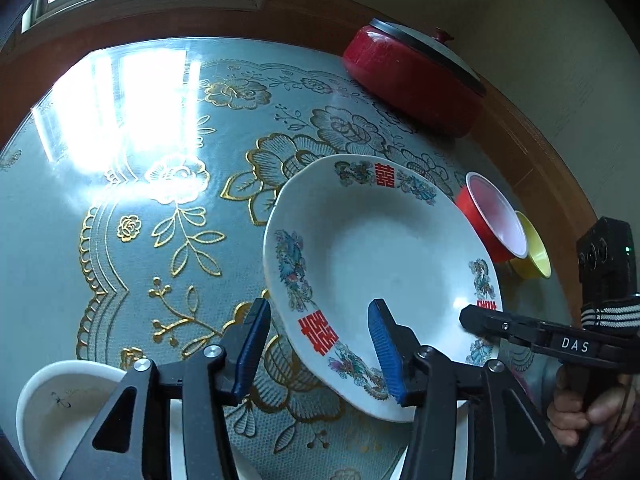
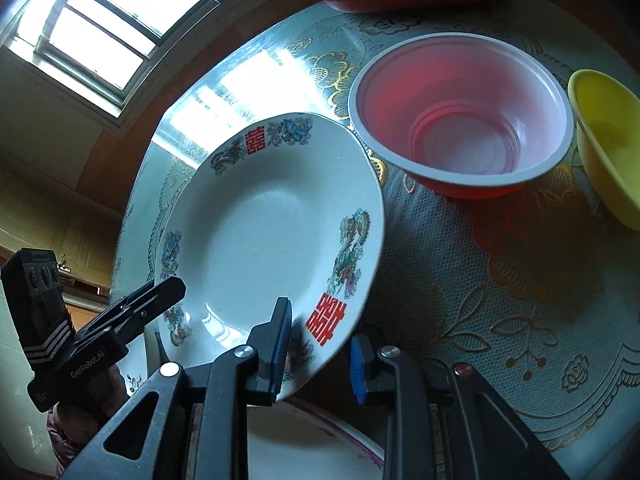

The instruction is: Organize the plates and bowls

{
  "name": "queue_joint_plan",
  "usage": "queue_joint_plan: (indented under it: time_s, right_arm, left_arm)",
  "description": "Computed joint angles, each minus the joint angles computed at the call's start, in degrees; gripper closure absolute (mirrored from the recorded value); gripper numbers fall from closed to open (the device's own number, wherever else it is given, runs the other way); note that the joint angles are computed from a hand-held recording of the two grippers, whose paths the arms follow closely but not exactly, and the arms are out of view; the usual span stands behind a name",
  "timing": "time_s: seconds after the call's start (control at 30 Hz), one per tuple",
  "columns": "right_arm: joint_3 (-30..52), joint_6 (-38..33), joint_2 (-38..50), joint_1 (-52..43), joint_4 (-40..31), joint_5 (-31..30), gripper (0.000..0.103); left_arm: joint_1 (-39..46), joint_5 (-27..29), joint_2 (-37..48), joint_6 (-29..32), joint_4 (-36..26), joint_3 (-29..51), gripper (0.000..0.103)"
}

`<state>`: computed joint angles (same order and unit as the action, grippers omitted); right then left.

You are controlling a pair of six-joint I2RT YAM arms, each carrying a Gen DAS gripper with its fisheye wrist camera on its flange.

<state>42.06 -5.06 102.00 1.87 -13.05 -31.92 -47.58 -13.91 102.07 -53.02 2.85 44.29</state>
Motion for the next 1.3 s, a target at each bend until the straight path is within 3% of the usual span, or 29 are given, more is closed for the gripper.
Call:
queue_joint_plan:
  time_s: [0.27, 0.43, 0.5, 0.63, 0.67, 0.77, 0.83, 0.9, 1.0, 1.3]
  right_arm:
    - [2.2, 4.8, 2.3, 2.8, 3.5, 3.0, 0.067]
    - [2.7, 3.7, 2.2, 4.6, 4.2, 7.5, 0.077]
    - [3.1, 3.4, 2.7, 3.5, 3.5, 5.9, 0.079]
    - [3.1, 0.9, 2.7, 3.7, 1.6, 4.4, 0.08]
    - [3.7, 0.4, 3.1, 3.3, 0.6, 3.3, 0.079]
    - [4.0, 0.9, 3.7, 2.5, 0.6, 1.7, 0.079]
    - [3.8, 0.7, 3.6, 2.2, 1.0, 1.6, 0.078]
    - [2.2, 0.3, 2.1, 2.8, 2.8, 4.1, 0.078]
    - [1.4, 0.5, 1.3, 2.2, 3.3, 4.3, 0.079]
    - [-0.4, -2.7, -6.3, 1.2, -1.6, 0.9, 0.083]
  left_arm:
    - [5.8, 1.6, 5.6, 5.5, -4.1, 7.6, 0.052]
    - [6.0, 0.6, 8.3, 7.7, -5.2, 10.3, 0.061]
    - [6.4, 1.5, 7.3, 7.8, -3.4, 8.3, 0.068]
    - [5.8, 0.2, 7.0, 8.0, -3.3, 7.2, 0.069]
    - [6.0, 0.3, 7.0, 7.6, -2.8, 6.9, 0.068]
    - [6.7, 1.9, 7.3, 5.8, -1.9, 7.1, 0.053]
    - [5.7, -0.3, 8.5, 5.9, -4.3, 9.3, 0.05]
    - [4.4, -3.1, 9.3, 6.1, -6.8, 10.8, 0.057]
    - [4.4, -1.1, 7.0, 5.5, -4.8, 7.7, 0.069]
    - [1.2, -2.0, 1.4, 4.2, -3.2, 2.6, 0.07]
